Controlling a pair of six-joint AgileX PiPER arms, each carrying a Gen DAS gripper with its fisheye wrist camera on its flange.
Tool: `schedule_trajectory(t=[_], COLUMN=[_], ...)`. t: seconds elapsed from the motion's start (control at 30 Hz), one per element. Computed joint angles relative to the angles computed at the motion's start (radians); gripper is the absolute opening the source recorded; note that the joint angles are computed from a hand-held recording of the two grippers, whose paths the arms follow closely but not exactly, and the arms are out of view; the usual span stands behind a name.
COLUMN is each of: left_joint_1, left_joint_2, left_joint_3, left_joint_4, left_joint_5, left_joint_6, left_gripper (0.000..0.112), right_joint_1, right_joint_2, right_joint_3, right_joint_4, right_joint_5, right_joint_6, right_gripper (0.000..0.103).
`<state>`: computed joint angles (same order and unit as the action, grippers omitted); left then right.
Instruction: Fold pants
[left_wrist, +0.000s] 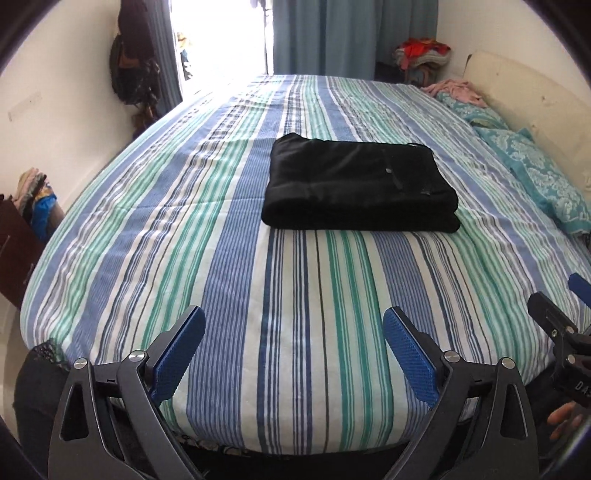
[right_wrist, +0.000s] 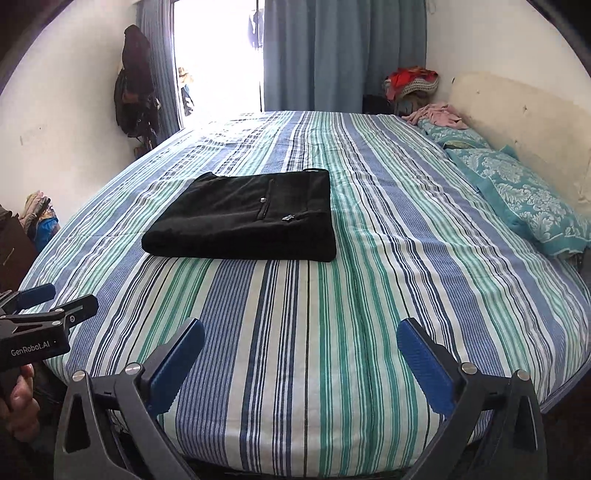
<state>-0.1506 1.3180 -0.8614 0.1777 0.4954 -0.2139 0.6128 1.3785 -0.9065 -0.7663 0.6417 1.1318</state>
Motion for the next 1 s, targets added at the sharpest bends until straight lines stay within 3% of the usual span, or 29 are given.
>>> schedule_trajectory(t=[0.13, 0.37, 0.57, 0.67, 0.83, 1.0], left_joint_1=[-0.018, -0.017, -0.038, -0.061, -0.03, -0.061], left_joint_2=[-0.037, -0.058, -0.06, -0.056, -0.032, -0.035], left_joint_3=[0.026, 0.052, 0.054, 0.064, 0.054, 0.059], left_joint_4=[0.093, 0.088, 0.096, 0.186, 0.08, 0.174], left_joint_5=[0.005, 0.017, 0.024, 0.019, 0.02, 0.021], left_joint_6=[-0.077, -0.079, -0.086, -0.171, -0.093, -0.197], left_gripper=[0.099, 0.099, 0.099, 0.102, 0.103, 0.103], right_joint_1=[0.07, 0.133, 0.155, 0.169, 0.179, 0.183], right_joint_2=[0.01, -0.005, -0.026, -0.027, -0.029, -0.03], right_joint_3=[-0.03, -0.053, -0.02, -0.006, 0.001, 0.005], right_joint_4=[-0.06, -0.094, -0.12, -0.134, -0.146, -0.157], right_joint_5=[0.092, 0.208, 0.191, 0.187, 0.177, 0.188], right_joint_6=[0.059, 0.118, 0.164, 0.194, 0.209, 0.219], right_gripper=[0.103, 0.103, 0.103, 0.103, 0.103, 0.103])
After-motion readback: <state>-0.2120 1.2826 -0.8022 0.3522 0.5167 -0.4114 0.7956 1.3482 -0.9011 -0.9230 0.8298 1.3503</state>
